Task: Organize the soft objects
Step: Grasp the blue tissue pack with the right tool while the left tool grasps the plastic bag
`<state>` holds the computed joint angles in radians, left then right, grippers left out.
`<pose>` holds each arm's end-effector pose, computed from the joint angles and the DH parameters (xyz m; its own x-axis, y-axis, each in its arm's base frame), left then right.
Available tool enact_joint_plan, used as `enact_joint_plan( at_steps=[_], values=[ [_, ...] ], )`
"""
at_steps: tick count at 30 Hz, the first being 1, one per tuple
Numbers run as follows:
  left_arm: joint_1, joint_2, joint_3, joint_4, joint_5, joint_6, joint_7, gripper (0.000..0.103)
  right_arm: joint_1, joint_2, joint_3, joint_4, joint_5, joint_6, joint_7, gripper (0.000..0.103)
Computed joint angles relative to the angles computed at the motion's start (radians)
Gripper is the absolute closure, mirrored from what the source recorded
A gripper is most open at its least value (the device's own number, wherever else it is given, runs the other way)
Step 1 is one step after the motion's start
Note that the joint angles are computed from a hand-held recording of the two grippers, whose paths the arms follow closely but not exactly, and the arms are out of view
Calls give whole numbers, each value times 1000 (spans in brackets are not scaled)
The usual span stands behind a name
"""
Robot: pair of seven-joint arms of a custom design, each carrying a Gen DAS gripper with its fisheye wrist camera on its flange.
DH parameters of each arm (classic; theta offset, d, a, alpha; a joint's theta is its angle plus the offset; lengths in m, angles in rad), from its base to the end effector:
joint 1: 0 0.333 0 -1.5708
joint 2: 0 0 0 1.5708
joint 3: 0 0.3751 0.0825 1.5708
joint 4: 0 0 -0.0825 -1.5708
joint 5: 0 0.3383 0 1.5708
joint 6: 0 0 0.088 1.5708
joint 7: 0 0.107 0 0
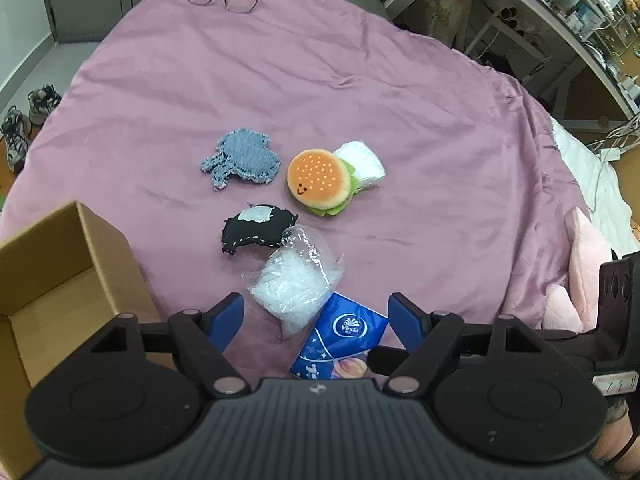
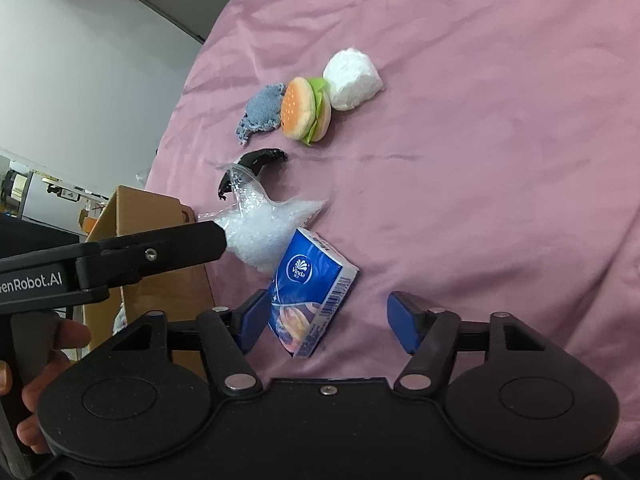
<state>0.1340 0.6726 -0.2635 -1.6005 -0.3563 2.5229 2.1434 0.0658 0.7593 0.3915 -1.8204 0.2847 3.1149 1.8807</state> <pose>0.7194 -0.0473 0.3486 -0.3861 -0.8859 0.2570 -0.8851 0.2773 -0.3739 0.6576 0.2341 0.2797 -0.1865 -0.8356 -0.5167 -0.8831 0.3730 -0.2845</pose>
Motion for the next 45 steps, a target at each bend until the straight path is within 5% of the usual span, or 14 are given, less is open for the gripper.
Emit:
enact_joint_plan(
  at_steps=[9, 12, 22, 25, 33, 45],
  values=[
    [-17, 60, 12, 72, 28, -39, -46, 25, -2, 67, 11, 81, -1, -21, -17, 43],
    [-26, 78, 15, 95, 41, -50, -61, 25, -5, 76, 14, 94, 0, -24, -26, 62],
    [-74, 146, 51, 184, 121, -91, -152, 25, -87, 64, 96, 37, 35, 15, -58, 74],
    [-79, 150, 51, 181, 138, -79, -166, 27, -77, 31, 67, 8, 33, 25, -37, 75],
    [-47, 112, 13, 101, 113, 9, -150, 67, 0, -31, -36, -27, 15, 22, 31, 76],
    [50, 17, -78, -30, -33, 89, 22, 70, 132, -105, -173, -67, -54, 59, 127, 83]
  ],
)
